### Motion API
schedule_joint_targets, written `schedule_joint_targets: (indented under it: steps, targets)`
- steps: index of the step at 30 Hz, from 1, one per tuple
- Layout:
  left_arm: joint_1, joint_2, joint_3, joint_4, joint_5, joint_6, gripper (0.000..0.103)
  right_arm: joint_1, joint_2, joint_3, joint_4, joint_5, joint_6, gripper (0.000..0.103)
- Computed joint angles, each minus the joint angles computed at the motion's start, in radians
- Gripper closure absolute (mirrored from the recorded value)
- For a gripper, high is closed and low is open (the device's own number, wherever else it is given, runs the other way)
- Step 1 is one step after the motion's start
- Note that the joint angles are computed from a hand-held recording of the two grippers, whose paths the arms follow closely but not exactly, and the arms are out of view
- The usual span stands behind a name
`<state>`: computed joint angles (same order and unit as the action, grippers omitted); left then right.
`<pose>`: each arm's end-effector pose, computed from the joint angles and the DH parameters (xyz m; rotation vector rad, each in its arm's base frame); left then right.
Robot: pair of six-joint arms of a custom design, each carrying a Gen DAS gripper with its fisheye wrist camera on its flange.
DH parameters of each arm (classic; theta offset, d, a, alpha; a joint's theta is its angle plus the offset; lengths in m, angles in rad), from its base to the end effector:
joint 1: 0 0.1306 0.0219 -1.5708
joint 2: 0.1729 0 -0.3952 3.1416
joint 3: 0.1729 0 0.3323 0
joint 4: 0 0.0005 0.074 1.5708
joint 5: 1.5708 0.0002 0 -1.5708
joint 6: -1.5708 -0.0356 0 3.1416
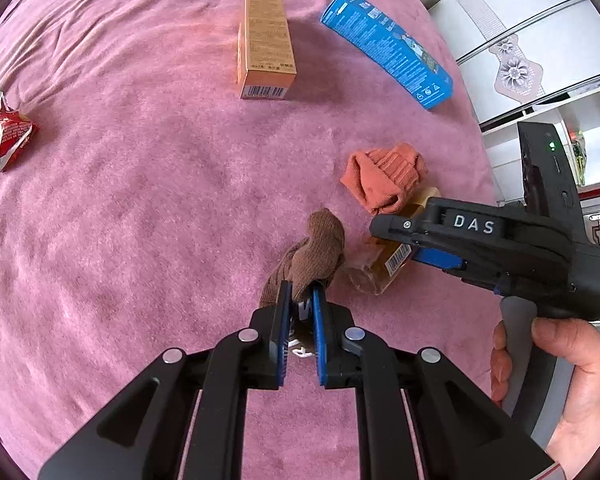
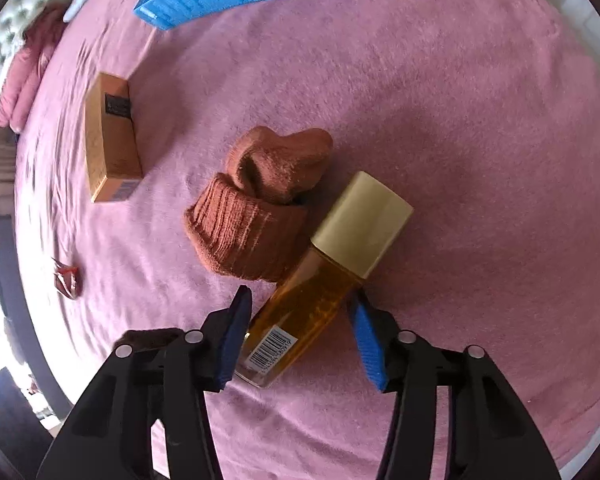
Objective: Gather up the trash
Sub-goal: 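Grasp the brown knit sock with the left gripper while the right grasps the perfume bottle, then carry sock and perfume bottle over the yellow bin and open both grippers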
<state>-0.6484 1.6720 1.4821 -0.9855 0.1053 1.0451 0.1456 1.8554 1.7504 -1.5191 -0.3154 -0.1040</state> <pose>0.3937 -0.3036 0.3473 -0.5432 2.8583 -0.5381 0.5139 0.0860 0.3426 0.0499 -3.0141 -0.4656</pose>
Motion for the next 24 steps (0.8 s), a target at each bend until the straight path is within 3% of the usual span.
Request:
schedule_joint_targets:
  steps: [6,13,24]
  targets:
    - [-0.017,0.024,0.022,-0.008,0.015,0.007,0.092,-0.013,-0.038,-0.039,-0.027,-0.010,0.160,0.067]
    - [-0.065,0.068,0.076,-0.041,0.035,0.035,0.092,-0.071,-0.138,-0.133,-0.059,-0.007,0.400,0.070]
    - [-0.168,0.197,0.299,-0.142,0.049,0.066,0.092,-0.241,-0.233,-0.176,-0.157,-0.029,0.582,0.071]
